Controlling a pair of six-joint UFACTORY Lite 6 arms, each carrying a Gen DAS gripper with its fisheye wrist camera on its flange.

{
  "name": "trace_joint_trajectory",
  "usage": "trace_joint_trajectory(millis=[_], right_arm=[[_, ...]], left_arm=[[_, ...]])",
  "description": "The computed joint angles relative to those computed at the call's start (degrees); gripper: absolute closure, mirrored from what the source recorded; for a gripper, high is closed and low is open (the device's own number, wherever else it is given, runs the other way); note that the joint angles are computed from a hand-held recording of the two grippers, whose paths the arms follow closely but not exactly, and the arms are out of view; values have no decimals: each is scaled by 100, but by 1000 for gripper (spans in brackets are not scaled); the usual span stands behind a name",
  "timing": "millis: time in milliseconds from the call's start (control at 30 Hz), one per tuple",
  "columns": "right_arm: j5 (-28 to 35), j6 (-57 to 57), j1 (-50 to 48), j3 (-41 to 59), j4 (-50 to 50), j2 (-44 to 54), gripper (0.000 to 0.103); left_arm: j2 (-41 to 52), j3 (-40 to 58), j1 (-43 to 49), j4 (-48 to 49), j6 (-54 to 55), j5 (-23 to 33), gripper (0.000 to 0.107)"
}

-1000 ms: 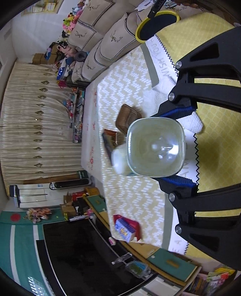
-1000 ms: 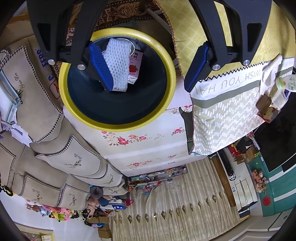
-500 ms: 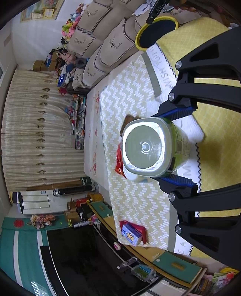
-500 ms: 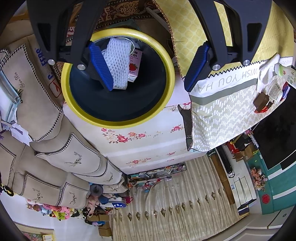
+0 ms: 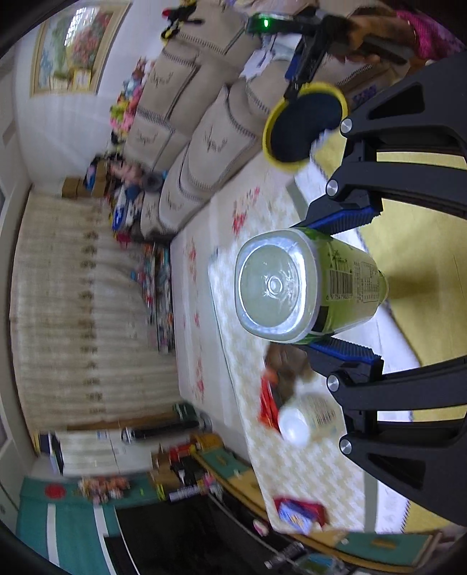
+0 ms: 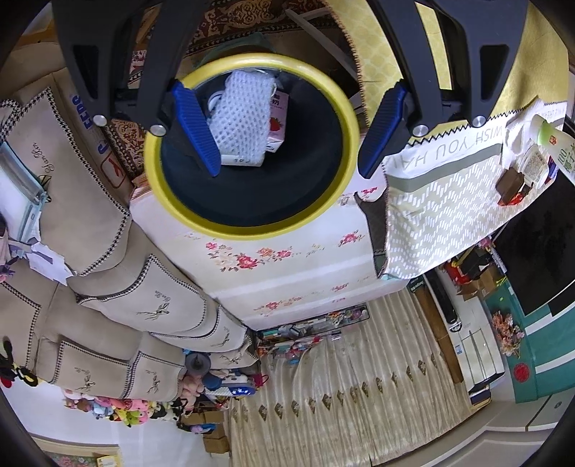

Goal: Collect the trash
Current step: 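Lift the bottle with the left gripper, carry it into the bin and release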

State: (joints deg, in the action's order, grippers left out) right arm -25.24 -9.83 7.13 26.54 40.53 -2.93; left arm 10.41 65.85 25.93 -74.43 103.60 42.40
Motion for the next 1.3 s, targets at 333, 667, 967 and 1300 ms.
trace_joint_trajectory(millis=[333,667,967,1300], right_arm=[[163,868,-1165,-732,-1263,-868,28],[283,2267,-2465,-1135,-3206,-1218,26],[191,3060,-2887,-1194,-4230,-1121,25],[368,1846,-1807,-1073,-2479,-1274,23]], left_arm=[[-283,-118,-2592,43,-734,-757,56],[1556,1277,-4964,195,-1605,-2069,55],[2051,1369,-5270,-217,-1378,-2631,42],[-577,-1368,-2525,-1153,305,-1350,22]])
